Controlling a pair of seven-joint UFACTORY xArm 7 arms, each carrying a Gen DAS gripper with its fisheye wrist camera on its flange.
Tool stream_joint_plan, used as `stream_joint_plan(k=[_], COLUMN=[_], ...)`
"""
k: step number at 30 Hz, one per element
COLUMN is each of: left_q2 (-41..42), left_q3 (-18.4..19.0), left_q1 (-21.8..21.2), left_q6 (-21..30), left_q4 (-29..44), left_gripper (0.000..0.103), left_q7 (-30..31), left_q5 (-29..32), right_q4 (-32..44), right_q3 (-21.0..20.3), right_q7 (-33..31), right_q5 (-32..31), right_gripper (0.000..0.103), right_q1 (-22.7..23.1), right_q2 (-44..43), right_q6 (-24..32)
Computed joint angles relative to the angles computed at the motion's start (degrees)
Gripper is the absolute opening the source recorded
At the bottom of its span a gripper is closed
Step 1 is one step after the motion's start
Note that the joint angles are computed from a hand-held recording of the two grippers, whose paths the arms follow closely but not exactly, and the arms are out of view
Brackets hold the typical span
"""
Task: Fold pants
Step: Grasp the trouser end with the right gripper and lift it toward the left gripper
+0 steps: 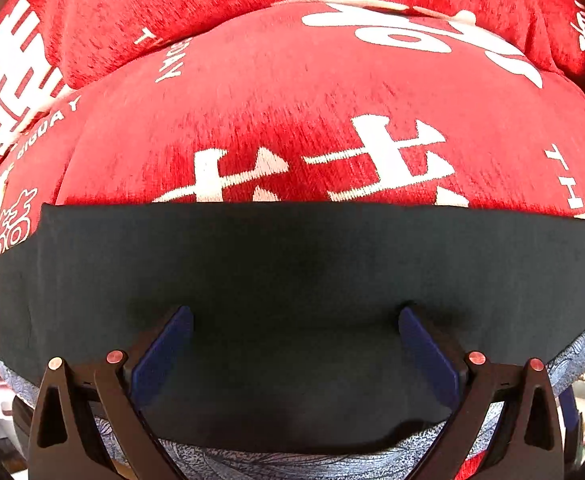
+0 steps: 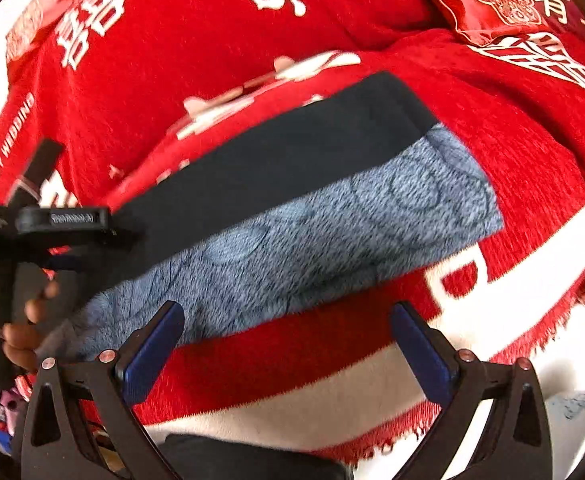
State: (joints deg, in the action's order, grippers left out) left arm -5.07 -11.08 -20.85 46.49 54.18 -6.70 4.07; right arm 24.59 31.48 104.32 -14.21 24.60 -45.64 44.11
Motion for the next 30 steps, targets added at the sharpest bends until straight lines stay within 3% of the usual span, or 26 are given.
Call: stream_joint_plan(k=[4, 12, 15, 17, 20, 22, 28, 30], left_q2=[-3.1, -3.5, -3.6, -3.5, -3.5, -3.9, -3.6, -3.6], left_q3=[0.1, 0.0, 0.3, 0.4, 0.3, 0.3, 0.6, 0.6], left_q1=[-0.1, 0.2, 0.2, 0.2, 0.4, 0.3, 0.4, 0.4], left_q6=[-0.8, -2.8, -3.4, -3.5, -4.5, -5.1, -5.0, -5.1], left_q4=[-3.1, -4.3, -4.6, -4.6, -5.1, -5.7, -5.4, -5.5], left_gripper=[0.103, 0.103, 0.103, 0.103, 0.103, 0.103, 0.103, 0.103], left_q7=[0.8, 1.2, 2.5, 2.9, 2.6, 2.9, 4.9, 5.1], left_q5=[-1.6, -0.5, -1.5, -2.3, -2.1, -2.2, -3.7, -3.8], right_q4=[-4.3, -3.7, -4.1, -4.7, -1.8, -2.2, -5.3, -4.4], right_q3=[1.0, 0.8, -0.1, 0.9, 4.7, 4.9, 0.9, -0.6], right_q7=[2.3, 0.3, 1.0, 3.1, 3.5, 4.6, 3.1, 1.4], right_q5=[-1.5, -4.9, -3.0, -1.6, -3.0, -4.7, -8.5, -7.7], right_gripper=[0.103, 0.103, 0.103, 0.103, 0.103, 0.103, 0.103, 0.096], right_q1=[-0.5, -5.3, -4.1, -3.6, -5.0, -6.8, -13.0, -13.3], right_q2=[-4.5, -2.5, -2.9, -2.0, 1.5, 1.2, -0.6, 0.4], right_q6=[-4.0, -7.2, -9.6, -14.0, -12.1, -12.7, -16.8, -15.7])
